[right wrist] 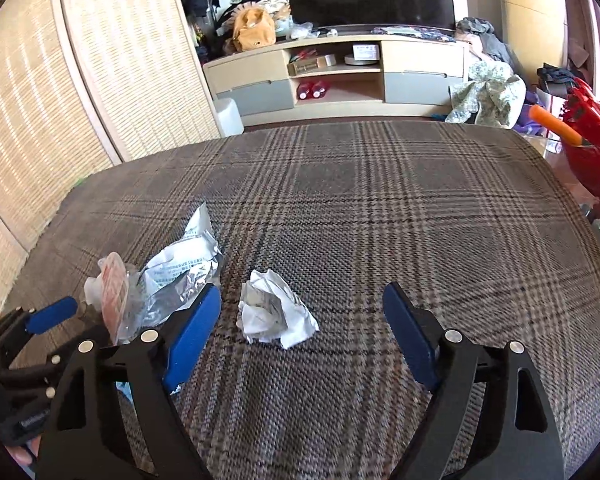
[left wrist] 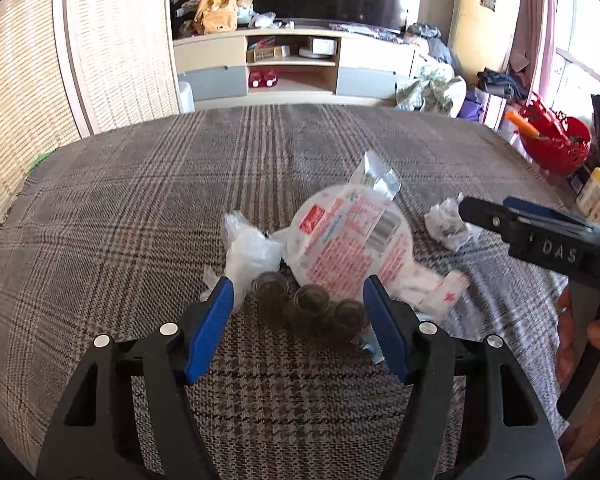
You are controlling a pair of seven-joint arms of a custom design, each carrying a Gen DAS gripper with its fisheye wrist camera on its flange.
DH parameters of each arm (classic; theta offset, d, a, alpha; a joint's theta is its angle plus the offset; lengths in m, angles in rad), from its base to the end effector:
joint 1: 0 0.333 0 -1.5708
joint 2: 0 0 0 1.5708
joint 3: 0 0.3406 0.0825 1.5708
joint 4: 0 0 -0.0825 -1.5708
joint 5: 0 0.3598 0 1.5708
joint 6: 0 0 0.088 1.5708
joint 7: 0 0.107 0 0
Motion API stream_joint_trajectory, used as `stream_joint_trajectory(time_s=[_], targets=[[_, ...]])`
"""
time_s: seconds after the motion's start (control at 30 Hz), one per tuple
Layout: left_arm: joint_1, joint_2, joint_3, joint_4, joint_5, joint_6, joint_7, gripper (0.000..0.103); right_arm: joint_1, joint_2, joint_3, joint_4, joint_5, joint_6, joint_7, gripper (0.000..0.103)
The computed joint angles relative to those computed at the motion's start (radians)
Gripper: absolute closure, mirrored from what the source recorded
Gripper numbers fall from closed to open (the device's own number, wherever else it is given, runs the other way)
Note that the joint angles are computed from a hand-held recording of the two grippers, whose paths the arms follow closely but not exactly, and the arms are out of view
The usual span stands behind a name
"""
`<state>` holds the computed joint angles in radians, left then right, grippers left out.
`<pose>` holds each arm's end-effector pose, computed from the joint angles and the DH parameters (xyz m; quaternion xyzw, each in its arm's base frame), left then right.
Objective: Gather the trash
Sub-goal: 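Grasp a small glass vial with the left tool while the right tool grasps white crumpled paper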
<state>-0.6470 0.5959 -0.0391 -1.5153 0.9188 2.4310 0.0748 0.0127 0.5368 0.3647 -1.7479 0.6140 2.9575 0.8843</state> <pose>0.5687 -0.4548 0.3816 -0.7215 0.5913 -0.2374 0.2710 0.6753 0.1795 0.3847 -0.7646 0.5180 -0.1143 0.3660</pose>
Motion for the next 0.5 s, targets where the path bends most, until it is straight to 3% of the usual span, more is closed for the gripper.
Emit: stream_joint_trajectory(time_s=[0.17,0.23,0.4,0.5], targets=[[0.007,0.003,-0.006,-0.018,-0.017,0.011,0.011,0.041,0.034,0.031,-0.03,0.034,-0.036,-0.022,0.044,0.02],[0.013,0.001,-0.007,-0.033,-0.024,0.03,0.009,0.048,0.034,0.043,-0.029,0.045,-0.046,-0.032,0.048,0.027],[0.014,-0.013,0.0,-0.069,-0.022,0.076,-0.013,0.077,0.026,0.054,-0.019,0.063,-0.046,-0.06,0.043,0.06],[0.011,-0.018,0.006,-0.075,-0.01,0.091,-0.026,0.082,0.022,0.049,-0.01,0.056,-0.038,-0.057,0.026,0.073]])
